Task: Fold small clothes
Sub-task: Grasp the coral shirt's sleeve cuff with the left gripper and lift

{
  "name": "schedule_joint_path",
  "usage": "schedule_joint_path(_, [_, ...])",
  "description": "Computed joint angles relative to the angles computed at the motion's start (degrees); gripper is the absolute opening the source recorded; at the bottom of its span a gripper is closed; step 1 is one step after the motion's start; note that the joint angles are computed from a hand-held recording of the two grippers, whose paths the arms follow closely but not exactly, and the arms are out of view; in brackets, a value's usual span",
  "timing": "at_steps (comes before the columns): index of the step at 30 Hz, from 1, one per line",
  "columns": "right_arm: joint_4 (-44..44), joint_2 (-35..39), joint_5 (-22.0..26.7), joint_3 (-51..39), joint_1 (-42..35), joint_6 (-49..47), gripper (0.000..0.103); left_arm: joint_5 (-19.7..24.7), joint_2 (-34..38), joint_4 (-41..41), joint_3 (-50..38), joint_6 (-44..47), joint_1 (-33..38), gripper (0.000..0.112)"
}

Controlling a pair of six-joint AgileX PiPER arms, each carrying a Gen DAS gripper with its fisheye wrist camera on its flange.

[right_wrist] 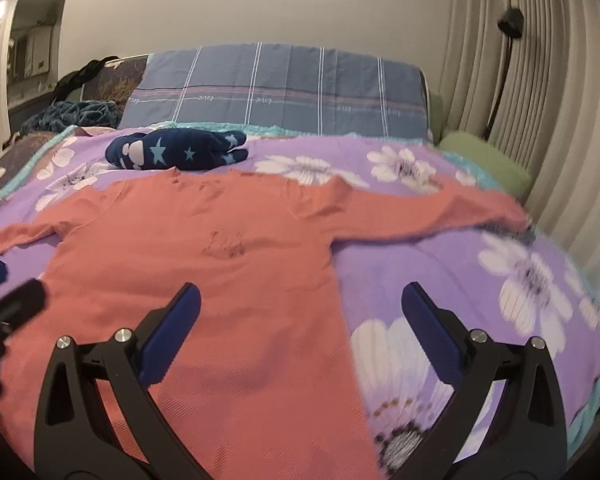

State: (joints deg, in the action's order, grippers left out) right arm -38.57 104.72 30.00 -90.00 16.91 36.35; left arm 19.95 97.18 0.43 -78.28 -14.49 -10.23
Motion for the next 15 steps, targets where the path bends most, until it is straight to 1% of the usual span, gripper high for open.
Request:
schedule_joint_path(1, [-0.8,0.4,0.1,-0.8,0.0,0.0,0.101,0.3,0.0,-1.1,-0.2,1.3,1.3,0.102])
schedule_joint_path(2, [-0.7,0.9,0.2,-1.8,-0.1,-0.7,0.101,0.8,-0.1,-4.2,-0.3,4.5,3.7,0.102])
schedule_joint_path(4, [4.3,2.1,-0.2,-4.7,-0.8,-6.1,0.101,1.0,-0.1,-12.2,-0.2,12.3,8.3,0.102])
schedule_joint_path(5, [8.3,2.8,-0.7,-6.2,-1.4,-10.1,0.101,1.0,0.2,-15.8,-0.1,15.8,11.0,0.102])
schedule_joint_path(7, [14.3,4.0,-1.5,-8.3,-2.0,-16.5,0.101,2.5,1.8,-19.0,-1.3,18.3,16.9,0.099])
schedule_joint_path(8, [17.6,4.9,-1.5,-9.7,-2.3,-20.0,0.101,4.5,3.5,-21.5,-2.5,20.1,20.8,0.091])
schedule_joint_path(9, [19.3,5.6,-1.1,-10.8,-2.4,-22.0,0.101,6.2,4.8,-23.6,-3.6,21.4,23.6,0.086])
schedule_joint_path(11, [24.6,8.0,0.0,-14.1,-2.9,-27.1,0.101,10.7,8.3,-29.7,-6.5,24.6,30.1,0.071])
schedule_joint_path(12, [26.1,9.1,0.9,-15.8,-2.9,-28.4,0.101,13.2,11.0,-33.0,-8.6,25.4,34.0,0.067])
schedule_joint_path(14, [29.4,12.4,4.2,-20.8,-3.1,-31.0,0.101,16.4,15.5,-35.9,-12.7,24.3,38.8,0.059])
schedule_joint_path(15, [31.6,14.7,6.4,-24.3,-3.3,-32.4,0.101,18.1,18.6,-37.0,-15.9,22.7,41.2,0.058])
